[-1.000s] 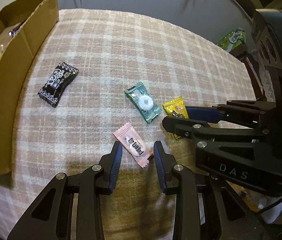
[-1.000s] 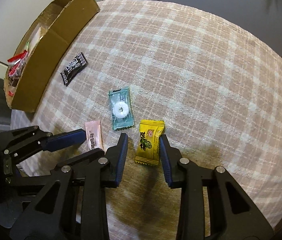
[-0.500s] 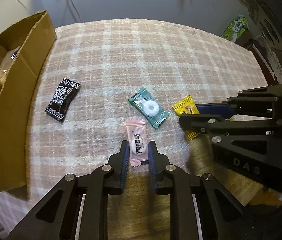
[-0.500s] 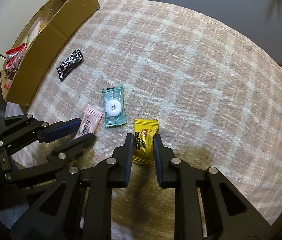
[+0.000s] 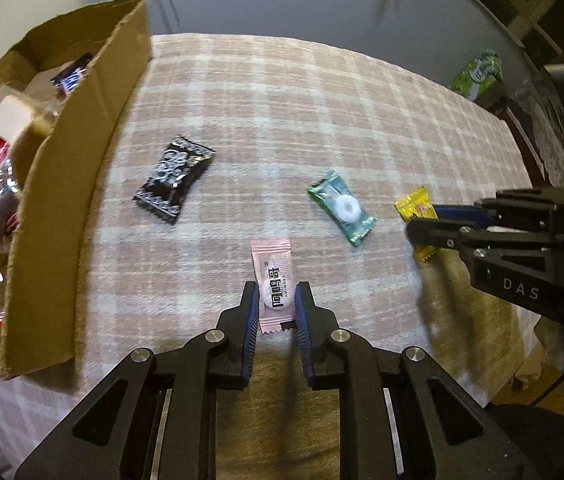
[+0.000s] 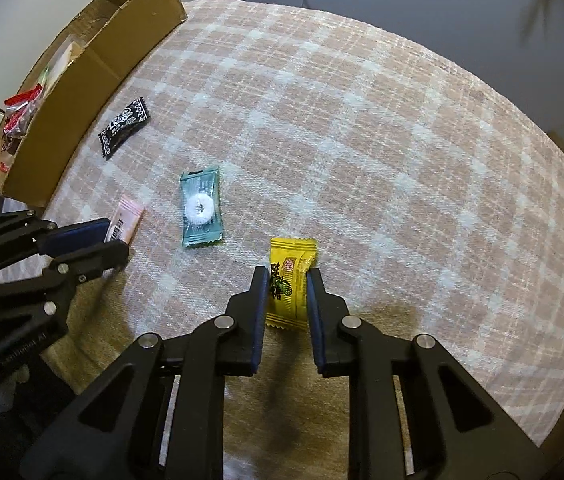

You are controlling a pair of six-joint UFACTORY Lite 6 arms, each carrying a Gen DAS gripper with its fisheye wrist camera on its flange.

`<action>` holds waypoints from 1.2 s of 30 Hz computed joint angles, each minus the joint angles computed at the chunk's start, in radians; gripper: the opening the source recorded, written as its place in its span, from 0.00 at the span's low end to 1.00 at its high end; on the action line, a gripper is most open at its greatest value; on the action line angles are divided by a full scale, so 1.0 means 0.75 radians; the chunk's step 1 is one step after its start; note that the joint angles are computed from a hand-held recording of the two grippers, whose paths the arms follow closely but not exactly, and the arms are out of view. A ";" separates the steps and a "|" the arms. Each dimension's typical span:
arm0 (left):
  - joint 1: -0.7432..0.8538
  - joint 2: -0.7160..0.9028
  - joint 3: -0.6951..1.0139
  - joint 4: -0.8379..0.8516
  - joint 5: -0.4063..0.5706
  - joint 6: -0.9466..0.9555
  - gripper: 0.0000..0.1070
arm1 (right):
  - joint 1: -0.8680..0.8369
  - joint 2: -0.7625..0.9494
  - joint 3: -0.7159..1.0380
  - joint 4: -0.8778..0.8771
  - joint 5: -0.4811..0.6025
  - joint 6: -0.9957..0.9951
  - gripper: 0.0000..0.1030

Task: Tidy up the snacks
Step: 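Drop the pink packet into the box with the left tool while the right drops the yellow packet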

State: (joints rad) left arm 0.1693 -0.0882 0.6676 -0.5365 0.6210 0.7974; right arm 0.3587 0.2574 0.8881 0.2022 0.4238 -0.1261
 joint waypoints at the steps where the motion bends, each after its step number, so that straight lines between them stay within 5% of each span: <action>1: 0.004 0.001 0.003 -0.009 -0.001 -0.003 0.16 | -0.008 -0.003 0.000 0.017 0.001 -0.019 0.17; 22: 0.367 -0.047 0.219 -0.073 0.255 0.171 0.16 | -0.034 -0.160 0.130 0.147 0.179 -0.105 0.11; 36: 0.509 0.036 0.452 -0.083 0.296 0.183 0.16 | 0.083 0.081 0.627 0.127 0.280 -0.051 0.11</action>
